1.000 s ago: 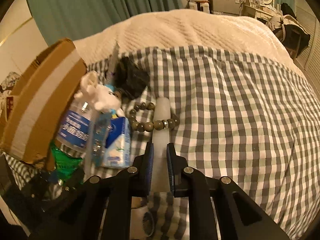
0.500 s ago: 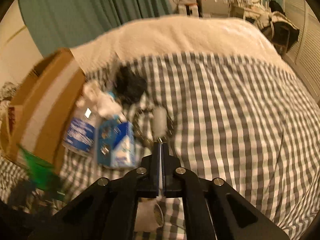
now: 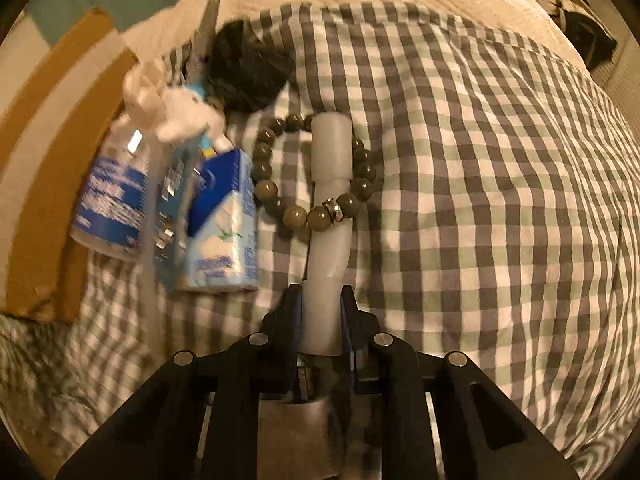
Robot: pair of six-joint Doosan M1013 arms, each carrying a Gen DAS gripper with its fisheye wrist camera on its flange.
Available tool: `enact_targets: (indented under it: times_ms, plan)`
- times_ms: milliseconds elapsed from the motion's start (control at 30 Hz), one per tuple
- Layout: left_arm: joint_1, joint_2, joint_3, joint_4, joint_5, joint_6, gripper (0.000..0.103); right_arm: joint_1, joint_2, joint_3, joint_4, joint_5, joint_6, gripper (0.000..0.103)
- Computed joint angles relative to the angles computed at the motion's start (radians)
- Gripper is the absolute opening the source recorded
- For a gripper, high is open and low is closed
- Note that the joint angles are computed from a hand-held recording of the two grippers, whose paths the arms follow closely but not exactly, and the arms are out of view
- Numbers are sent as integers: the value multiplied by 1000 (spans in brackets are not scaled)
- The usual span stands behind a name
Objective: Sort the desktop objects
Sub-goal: 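Lift the green sachet with the left gripper while the right gripper carries the white tube over the box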
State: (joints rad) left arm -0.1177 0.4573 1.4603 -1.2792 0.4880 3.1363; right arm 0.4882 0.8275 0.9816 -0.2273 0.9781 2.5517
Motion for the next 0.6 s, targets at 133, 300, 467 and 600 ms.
enact_targets:
  times_ms: [133, 300, 467, 600]
  plan:
    - [14, 0, -18, -31, 16, 30, 36, 9, -26, 18, -39, -65, 41, 16]
    - [28, 13, -52, -74, 50, 67, 36, 25, -42, 8, -131, -92, 84, 16]
    - [39, 32, -85, -109, 72, 85, 36, 37, -69, 18, -239, -110, 155, 16]
    - [51, 45, -96, -208, 70, 162, 36, 41, -82, 12, -314, -114, 220, 16]
